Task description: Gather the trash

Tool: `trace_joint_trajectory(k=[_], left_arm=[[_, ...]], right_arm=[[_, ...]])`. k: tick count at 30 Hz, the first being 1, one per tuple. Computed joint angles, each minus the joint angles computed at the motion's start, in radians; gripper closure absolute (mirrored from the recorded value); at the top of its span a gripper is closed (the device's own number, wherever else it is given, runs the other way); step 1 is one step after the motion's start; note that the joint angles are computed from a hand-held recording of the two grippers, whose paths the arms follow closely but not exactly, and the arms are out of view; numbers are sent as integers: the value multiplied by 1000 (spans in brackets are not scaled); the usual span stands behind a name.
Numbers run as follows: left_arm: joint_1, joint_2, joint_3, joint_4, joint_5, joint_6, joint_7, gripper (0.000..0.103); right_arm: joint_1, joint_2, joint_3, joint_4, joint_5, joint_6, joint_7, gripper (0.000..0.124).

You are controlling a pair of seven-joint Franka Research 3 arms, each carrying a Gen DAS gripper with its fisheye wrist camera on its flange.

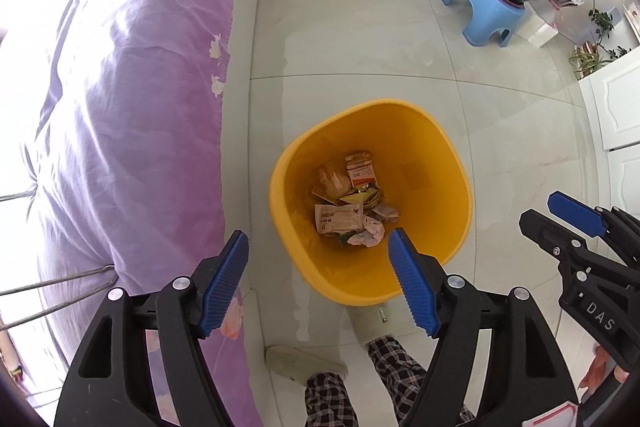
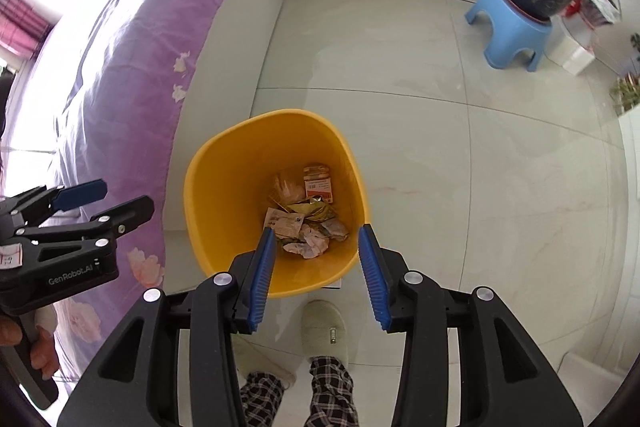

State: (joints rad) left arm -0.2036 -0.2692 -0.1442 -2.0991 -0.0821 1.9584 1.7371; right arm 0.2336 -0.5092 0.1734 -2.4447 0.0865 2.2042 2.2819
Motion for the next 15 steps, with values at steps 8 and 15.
trace_joint_trajectory(k=[8, 15], left_arm=[[1, -36, 8, 26, -18, -25, -18, 27], [-3, -89, 16, 61, -25, -68, -27, 27]], right_arm=[[-1, -23, 8, 38, -14, -38, 11, 79], [1, -54, 18, 92, -19, -86, 16, 78]])
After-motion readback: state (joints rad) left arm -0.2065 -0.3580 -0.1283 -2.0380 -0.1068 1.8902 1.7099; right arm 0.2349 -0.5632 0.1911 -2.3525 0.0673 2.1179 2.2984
